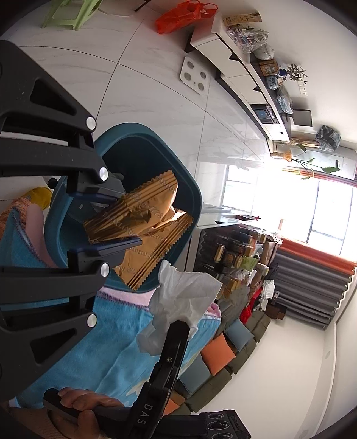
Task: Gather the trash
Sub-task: 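Carry wrapper and tissue to the teal bin and release both inside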
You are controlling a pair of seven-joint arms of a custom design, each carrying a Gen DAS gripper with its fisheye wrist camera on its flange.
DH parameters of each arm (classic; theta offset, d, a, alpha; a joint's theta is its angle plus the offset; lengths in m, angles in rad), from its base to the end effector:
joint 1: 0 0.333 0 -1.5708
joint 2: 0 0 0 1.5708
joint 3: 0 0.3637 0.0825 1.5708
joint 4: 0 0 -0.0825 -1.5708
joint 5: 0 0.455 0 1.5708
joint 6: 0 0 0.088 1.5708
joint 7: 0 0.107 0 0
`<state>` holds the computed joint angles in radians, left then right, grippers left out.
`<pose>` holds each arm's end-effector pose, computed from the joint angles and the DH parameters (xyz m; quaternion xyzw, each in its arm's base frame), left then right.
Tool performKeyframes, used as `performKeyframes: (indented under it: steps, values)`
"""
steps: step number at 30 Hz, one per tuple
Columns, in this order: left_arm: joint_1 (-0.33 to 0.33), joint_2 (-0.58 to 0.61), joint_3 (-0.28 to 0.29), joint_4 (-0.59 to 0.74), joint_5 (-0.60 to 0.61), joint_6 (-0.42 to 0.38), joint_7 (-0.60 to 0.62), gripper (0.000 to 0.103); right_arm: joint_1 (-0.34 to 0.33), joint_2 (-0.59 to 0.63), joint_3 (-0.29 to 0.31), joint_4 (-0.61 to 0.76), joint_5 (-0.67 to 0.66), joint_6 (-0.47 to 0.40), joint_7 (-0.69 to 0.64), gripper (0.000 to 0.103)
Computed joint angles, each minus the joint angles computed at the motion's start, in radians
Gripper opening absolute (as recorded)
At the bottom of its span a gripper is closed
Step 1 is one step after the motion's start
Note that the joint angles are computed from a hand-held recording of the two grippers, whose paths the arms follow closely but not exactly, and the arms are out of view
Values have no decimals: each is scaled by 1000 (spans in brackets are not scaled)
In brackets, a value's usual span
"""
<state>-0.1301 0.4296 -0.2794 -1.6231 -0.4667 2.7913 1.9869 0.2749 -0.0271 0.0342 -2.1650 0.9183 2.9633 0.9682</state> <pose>0.7560 -0.2663 0.4758 -0.5146 0.7565 -0.3893 0.1063 0.6114 0.1390 0.4937 -0.6580 0.6138 -0.1418 0.4124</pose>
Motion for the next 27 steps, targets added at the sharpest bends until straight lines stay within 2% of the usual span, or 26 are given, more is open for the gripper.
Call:
performKeyframes:
  steps: [8,11,14,15,17,18,19,23,27]
  values:
    - [-52,58,55,65,104,-35,-109,25,-40,76,24,64,-162,-52,186,13]
    - [-58,80,62,88,133,-53,-140,30,-57,93,35,79,-210,-59,251,19]
    - [-60,102,63,117,151,-75,-162,31,-75,102,52,87,-194,-58,251,21]
    - [-65,109,67,123,162,-76,-172,31,-79,103,56,88,-189,-55,251,24]
    - [-65,122,64,140,172,-91,-180,38,-89,103,65,89,-155,-54,227,28]
    - [-66,129,65,146,175,-95,-187,47,-90,100,68,85,-145,-49,220,29]
    - [-70,133,69,149,182,-94,-198,52,-91,97,70,83,-131,-47,208,29]
    - [-71,146,67,163,196,-104,-211,52,-90,72,70,61,-57,-40,142,29]
    - [-69,109,60,112,197,-49,-207,52,-71,27,50,24,25,-27,63,33]
